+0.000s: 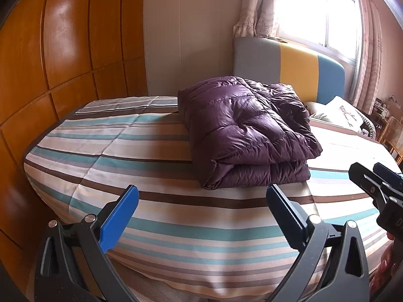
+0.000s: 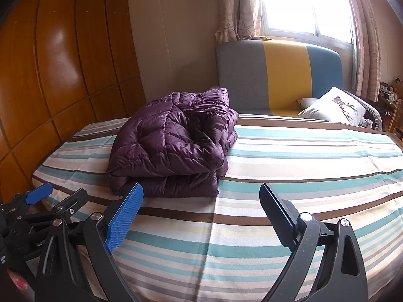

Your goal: Fold large clothes

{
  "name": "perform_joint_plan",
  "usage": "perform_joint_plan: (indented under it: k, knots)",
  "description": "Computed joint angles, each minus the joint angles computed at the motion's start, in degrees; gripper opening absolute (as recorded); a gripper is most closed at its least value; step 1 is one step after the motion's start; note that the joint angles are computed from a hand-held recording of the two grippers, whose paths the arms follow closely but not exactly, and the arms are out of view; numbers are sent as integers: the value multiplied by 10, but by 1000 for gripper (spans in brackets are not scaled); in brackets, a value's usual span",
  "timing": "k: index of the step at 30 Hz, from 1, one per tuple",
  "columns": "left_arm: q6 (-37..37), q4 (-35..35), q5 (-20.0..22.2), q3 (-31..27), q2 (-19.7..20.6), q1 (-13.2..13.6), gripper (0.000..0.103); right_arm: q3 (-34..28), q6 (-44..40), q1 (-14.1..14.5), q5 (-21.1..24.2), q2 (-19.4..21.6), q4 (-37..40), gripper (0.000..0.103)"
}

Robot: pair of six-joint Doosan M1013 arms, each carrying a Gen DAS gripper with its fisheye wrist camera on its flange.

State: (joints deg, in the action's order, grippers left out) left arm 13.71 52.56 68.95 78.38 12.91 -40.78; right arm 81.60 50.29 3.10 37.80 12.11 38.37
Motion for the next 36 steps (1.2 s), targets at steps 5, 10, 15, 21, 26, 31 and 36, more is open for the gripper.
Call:
perform_joint_plan:
  k: [5, 10, 15, 21, 26, 31, 36]
  knots:
    - [-1, 1, 0, 1, 0, 0, 101, 0, 3, 1, -1, 0, -2, 93]
    - [-1, 1, 0, 1, 0, 0, 101, 0, 3, 1, -1, 0, -3, 93]
    - [0, 0, -1, 2, -1, 1, 101, 0, 3, 0, 2, 1, -2, 93]
    - [0, -1, 0, 1, -1, 1, 101, 0, 2, 0, 4, 1, -1, 93]
    - [0, -2, -1, 2, -1, 1, 101, -1, 3, 0, 5, 2, -2, 93]
    - [-1, -2, 1, 1, -1, 1, 101, 0, 5, 1, 3, 1, -4, 93]
    - [-1, -2, 0, 2, -1, 2, 101, 1, 6, 2, 2, 1, -5, 93]
